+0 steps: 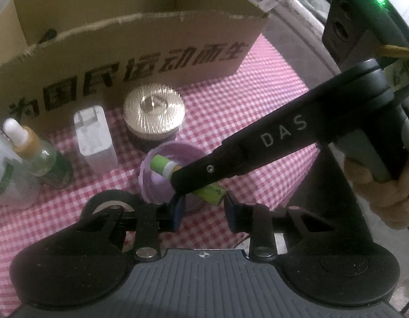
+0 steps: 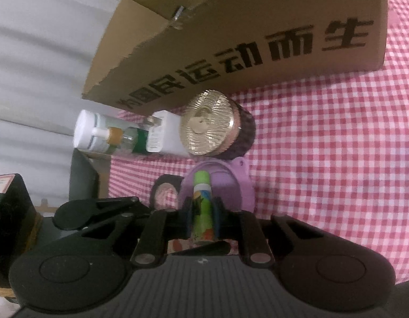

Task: Organize rigid objects
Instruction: 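Carry the green battery into the cardboard box and open the right tool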

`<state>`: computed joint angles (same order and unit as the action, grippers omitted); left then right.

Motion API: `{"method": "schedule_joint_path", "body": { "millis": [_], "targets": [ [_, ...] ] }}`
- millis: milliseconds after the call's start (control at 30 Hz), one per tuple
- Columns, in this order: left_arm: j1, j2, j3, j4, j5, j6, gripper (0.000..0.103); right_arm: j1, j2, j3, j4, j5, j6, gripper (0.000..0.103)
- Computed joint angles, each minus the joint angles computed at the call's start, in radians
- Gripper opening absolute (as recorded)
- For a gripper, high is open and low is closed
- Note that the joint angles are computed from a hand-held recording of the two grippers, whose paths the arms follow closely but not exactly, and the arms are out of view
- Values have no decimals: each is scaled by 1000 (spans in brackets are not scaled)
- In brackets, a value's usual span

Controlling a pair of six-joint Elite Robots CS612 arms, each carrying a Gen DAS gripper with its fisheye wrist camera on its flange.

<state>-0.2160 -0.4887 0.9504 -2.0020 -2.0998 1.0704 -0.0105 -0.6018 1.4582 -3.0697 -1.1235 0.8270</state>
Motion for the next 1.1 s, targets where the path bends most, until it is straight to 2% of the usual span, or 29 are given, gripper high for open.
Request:
{"method": "schedule_joint_path", "body": {
  "millis": [300, 400, 500, 667, 867, 933, 1033, 1100],
  "targets": [
    [29, -33, 2, -101, -123, -21, 31, 19, -51, 4, -137, -56, -74, 17],
    [34, -22, -41, -139, -154, -63, 31, 15, -42, -36, -169, -59, -88, 17],
    [31, 2, -96, -184, -154, -128, 31, 7, -16, -99, -176, -59, -95, 17],
    [4, 81, -243, -193, -71, -233, 31, -13, 59, -242, -109, -25, -51, 17],
    [-27, 177, -412, -142, 82, -285, 33, -33, 159, -418, 57, 22, 4, 17],
    [-31, 203, -460, -120, 118, -294, 33, -33, 183, -458, 109, 18, 3, 17],
    [-34, 240, -529, -84, 151, -305, 33, -32, 211, -511, 184, 11, -12, 18],
    [-32, 233, -517, -83, 141, -299, 34, -34, 226, -538, 224, 17, -14, 18]
  ]
}}
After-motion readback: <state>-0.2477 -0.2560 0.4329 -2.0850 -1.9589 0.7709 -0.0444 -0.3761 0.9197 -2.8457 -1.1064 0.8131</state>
